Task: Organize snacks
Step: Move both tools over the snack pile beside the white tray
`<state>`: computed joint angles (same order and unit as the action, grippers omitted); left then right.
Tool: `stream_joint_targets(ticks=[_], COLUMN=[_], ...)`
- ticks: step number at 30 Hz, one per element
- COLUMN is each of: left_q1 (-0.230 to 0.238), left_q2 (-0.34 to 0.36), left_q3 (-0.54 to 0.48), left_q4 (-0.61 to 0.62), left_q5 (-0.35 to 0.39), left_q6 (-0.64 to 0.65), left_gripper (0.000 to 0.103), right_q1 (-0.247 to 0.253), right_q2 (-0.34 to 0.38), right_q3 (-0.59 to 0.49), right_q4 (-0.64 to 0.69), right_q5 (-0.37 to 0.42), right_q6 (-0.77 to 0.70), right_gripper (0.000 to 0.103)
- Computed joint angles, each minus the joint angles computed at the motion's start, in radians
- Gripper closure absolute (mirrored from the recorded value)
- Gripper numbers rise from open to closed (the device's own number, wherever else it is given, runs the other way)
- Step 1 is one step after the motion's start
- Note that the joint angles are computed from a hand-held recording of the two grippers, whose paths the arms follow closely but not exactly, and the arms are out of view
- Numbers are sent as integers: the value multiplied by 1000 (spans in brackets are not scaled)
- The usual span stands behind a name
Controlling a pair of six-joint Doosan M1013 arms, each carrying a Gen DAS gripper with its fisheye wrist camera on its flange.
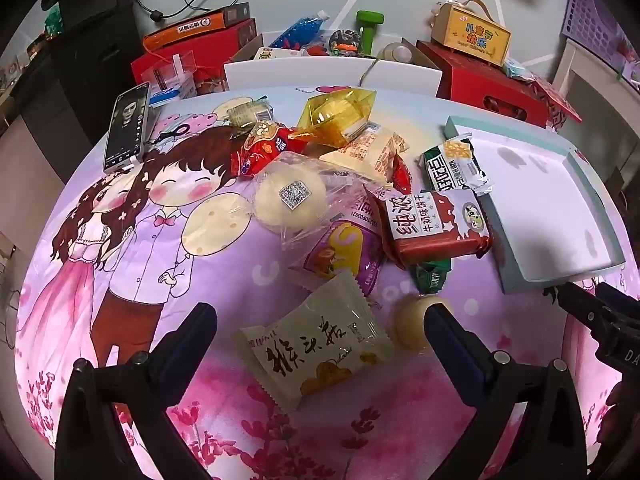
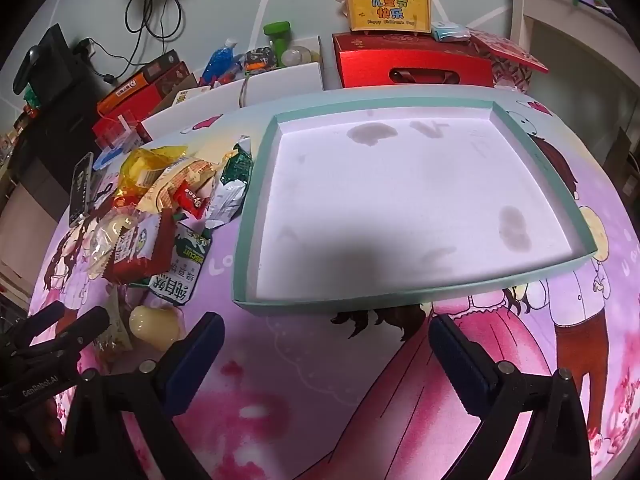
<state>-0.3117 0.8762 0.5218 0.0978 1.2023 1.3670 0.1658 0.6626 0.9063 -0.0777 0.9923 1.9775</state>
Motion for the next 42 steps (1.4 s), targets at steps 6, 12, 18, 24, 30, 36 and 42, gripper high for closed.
stream_joint_targets(ticks=[6, 12, 18, 24, 30, 36, 42], left_q1=[2, 3, 6, 8, 10, 14, 20], left_q2=[2, 7, 5, 7, 10, 3, 13], left_q3=[-4, -14, -11, -15, -17, -5, -22], left_q4=[-16, -33, -44, -62, -53, -57, -70], left_q5=[5, 16, 14, 13, 13, -5, 17], left_q6=[4, 10, 8, 17, 5, -17, -23], left_gripper=[0, 0, 0, 0, 0, 0, 0], right_q1=[0, 0, 0, 0, 1, 3, 9], right_q2=[0, 1, 0, 1, 3, 10, 2], right_q3=[0, -2, -1, -2, -5, -15, 1], right_q4=[-1, -2, -1, -1, -3, -5, -4], right_q5=[0, 0, -2, -1, 0, 3, -7], right_q6=[2, 3, 2, 2, 1, 3, -5], right_gripper=[0, 0, 0, 0, 0, 0, 0])
